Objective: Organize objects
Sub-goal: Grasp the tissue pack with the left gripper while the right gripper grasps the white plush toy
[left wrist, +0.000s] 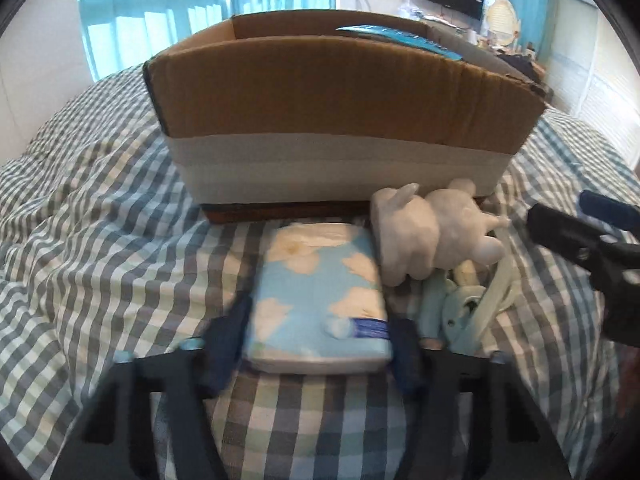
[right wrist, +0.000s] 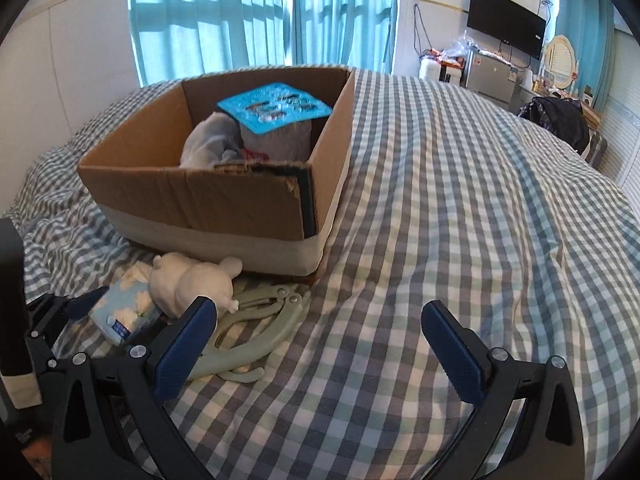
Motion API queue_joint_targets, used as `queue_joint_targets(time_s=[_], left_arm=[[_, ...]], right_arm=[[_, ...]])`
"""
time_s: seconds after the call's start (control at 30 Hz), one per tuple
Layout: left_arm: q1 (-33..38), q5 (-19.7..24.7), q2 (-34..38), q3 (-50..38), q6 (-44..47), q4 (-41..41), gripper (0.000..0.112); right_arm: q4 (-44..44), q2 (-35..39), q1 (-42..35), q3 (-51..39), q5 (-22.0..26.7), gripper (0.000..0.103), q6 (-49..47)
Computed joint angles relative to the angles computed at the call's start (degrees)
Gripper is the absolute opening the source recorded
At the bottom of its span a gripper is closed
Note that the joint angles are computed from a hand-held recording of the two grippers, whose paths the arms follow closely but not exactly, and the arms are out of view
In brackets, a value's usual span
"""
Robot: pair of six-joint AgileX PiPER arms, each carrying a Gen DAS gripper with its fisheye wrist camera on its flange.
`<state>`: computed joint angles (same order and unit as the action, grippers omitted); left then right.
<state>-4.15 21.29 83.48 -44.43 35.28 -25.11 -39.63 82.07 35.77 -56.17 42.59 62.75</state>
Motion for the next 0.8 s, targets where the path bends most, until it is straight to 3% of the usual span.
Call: queue_joint_targets(time_s=[0.23,0.43,0.57,0.73,0.8], left_arm=[[2.41,4.40,-4.19,-0.60,2.30,-1.55,0.052],[6.64,4.25,-8.03,0.18,4.39,-0.48,0.052],[13.26,5.06,-4.10,-2.18,12.87,-5.86,0.052],[16.16,6.05,-2.23,-3.11,16.30,-9.08,0.052],[16.48,6.05,-1.62,-3.11,17.04,-9.72,0.052]], right_arm=[[-0.78,0.71,2.37,-0.60,1.94,0.103,3.06],[-0.64,3.49,5.65,-3.57,2.66,0.103,4.78],[0.71,7.78,7.04,-8.20,3.10,0.103,2.43],[3.26,14.29,7.01,-14.36,3.57,0.103,-0.74],[4.34,16.38,6.65,-16.26,3.75,0.098,-2.03]])
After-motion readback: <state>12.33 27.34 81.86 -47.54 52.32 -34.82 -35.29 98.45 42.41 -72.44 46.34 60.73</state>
